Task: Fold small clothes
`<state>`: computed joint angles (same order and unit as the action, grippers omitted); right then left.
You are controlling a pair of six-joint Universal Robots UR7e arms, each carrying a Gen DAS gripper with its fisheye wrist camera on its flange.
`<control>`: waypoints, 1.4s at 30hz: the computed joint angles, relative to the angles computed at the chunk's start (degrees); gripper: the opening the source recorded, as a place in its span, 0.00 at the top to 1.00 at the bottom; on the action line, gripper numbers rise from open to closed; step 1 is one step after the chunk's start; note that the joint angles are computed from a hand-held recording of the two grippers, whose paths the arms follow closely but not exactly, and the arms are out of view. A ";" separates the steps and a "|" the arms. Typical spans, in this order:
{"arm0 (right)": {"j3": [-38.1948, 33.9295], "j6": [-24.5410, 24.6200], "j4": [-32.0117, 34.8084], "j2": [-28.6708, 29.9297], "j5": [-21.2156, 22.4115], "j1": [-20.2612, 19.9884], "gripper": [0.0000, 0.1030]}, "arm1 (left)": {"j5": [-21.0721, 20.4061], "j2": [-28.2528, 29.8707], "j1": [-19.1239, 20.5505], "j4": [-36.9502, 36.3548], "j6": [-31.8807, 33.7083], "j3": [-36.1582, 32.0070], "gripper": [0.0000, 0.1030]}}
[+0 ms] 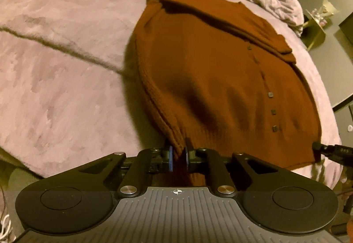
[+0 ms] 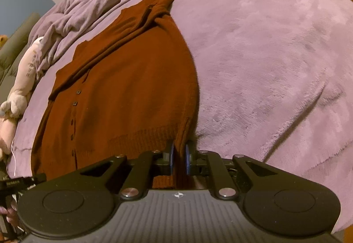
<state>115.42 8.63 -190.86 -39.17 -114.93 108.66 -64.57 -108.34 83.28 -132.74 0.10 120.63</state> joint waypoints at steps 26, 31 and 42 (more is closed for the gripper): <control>-23.96 -3.53 -1.19 10.12 -5.52 2.89 0.76 | 12.37 16.20 -2.88 -27.18 -0.45 -9.78 0.45; -22.18 -12.94 -3.21 10.74 -7.11 3.08 0.58 | 15.45 14.66 -3.50 -34.63 11.44 -6.05 0.27; -27.88 -32.16 -0.52 15.82 -12.27 3.73 0.60 | 10.19 18.87 -1.20 -28.96 22.81 -9.89 0.20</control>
